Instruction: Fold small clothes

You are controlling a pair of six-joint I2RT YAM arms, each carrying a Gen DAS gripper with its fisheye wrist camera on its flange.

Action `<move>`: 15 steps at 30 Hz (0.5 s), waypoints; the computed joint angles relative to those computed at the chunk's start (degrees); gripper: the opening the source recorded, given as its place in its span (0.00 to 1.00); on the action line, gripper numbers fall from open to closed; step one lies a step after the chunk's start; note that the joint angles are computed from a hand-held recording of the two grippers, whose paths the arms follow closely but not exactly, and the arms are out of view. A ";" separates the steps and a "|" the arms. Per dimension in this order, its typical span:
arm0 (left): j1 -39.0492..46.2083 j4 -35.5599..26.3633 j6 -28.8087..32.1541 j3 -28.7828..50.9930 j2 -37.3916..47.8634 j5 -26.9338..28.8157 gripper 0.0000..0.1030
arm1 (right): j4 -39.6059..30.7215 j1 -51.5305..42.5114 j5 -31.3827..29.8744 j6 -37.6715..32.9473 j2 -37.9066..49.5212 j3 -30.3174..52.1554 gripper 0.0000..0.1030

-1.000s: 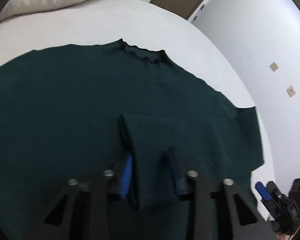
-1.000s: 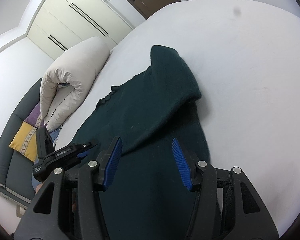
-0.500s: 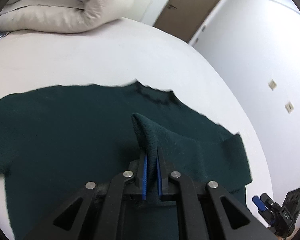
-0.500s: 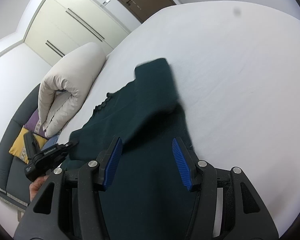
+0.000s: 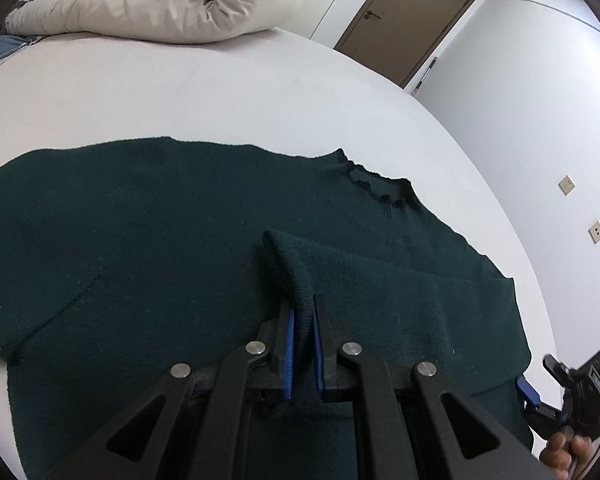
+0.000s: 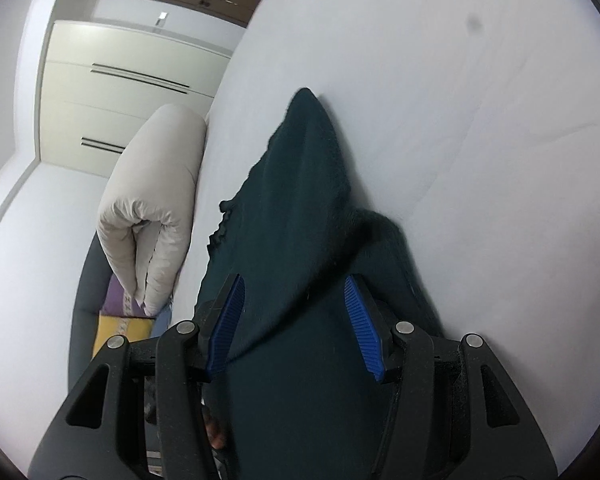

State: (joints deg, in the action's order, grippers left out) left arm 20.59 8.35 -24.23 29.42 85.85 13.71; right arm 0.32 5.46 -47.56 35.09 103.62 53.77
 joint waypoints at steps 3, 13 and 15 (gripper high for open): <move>0.76 1.02 -0.24 -1.70 -1.24 0.85 0.09 | 5.69 -0.80 -0.12 4.74 2.74 0.51 0.48; 1.75 5.80 -0.30 -3.08 0.74 1.60 0.10 | 13.55 -0.47 2.42 8.28 4.37 -1.16 0.36; 2.31 7.99 -0.55 -3.98 1.38 2.56 0.11 | 8.43 -0.75 1.82 4.62 1.90 -0.30 0.40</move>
State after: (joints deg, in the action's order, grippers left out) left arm 22.89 16.34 -24.78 25.43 87.23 16.27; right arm 8.76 4.71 -45.74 39.72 105.52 53.48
